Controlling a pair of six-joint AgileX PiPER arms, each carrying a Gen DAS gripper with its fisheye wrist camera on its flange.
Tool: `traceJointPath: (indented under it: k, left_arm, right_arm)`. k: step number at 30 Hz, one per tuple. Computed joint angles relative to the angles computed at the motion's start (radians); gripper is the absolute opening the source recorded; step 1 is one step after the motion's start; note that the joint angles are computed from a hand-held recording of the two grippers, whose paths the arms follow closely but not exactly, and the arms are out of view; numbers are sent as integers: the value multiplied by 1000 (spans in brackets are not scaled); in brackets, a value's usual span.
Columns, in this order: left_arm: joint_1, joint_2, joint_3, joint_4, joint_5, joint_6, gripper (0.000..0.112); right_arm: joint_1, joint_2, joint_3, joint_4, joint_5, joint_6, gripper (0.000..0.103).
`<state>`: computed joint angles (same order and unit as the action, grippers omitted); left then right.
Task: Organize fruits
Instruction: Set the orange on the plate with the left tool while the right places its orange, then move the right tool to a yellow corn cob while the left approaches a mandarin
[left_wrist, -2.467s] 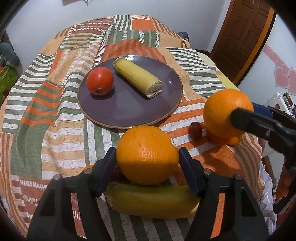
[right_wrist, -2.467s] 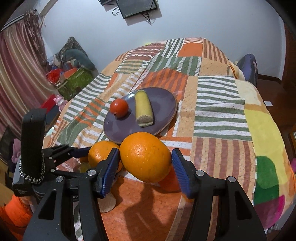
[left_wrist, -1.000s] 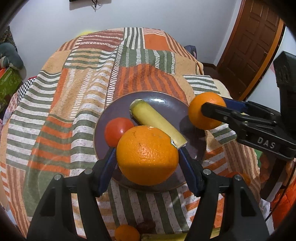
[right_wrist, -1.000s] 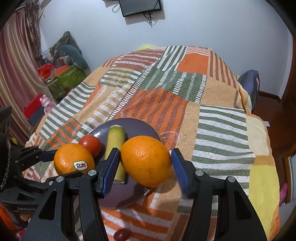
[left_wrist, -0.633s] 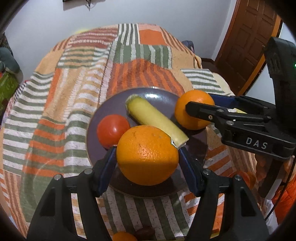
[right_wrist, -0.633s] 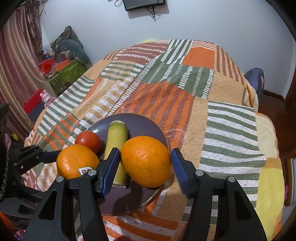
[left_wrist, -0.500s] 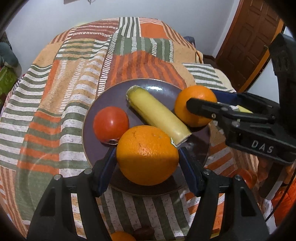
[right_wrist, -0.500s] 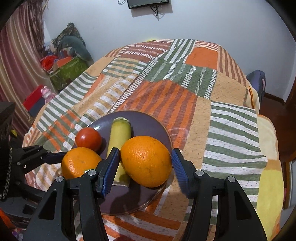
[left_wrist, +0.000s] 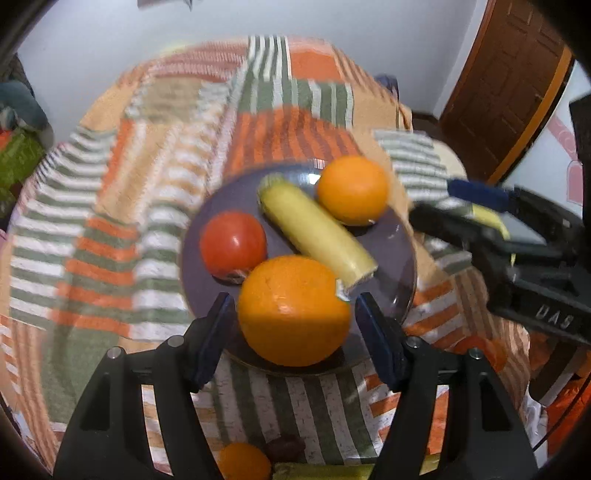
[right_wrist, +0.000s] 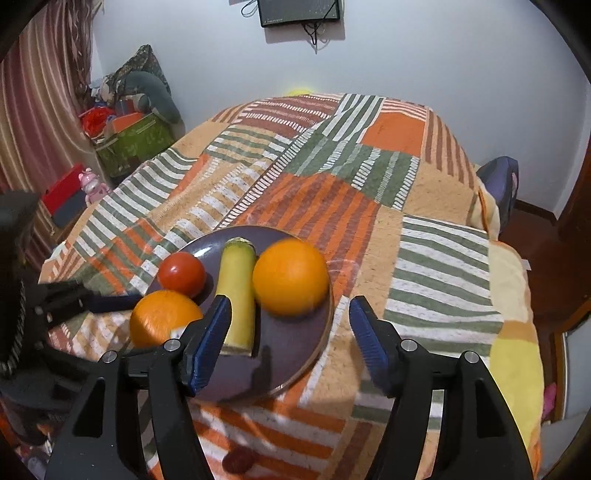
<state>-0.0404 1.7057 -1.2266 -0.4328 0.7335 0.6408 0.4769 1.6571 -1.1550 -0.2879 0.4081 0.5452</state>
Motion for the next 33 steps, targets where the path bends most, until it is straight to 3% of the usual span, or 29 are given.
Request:
traceJointPath:
  k: [2, 17, 24, 33]
  left_arm:
    - [6, -48, 20, -11, -25, 13, 80]
    - [142, -297, 183, -39, 19, 119, 85]
    - [292, -370, 286, -98, 93, 233, 85]
    - [487, -424, 373, -175, 185, 405, 85]
  right_arm:
    - [11, -32, 27, -33, 3, 38, 67]
    - [205, -243, 192, -217, 61, 317, 68]
    - [308, -202, 195, -216, 46, 365, 68]
    - [329, -36, 136, 41, -2, 143, 68]
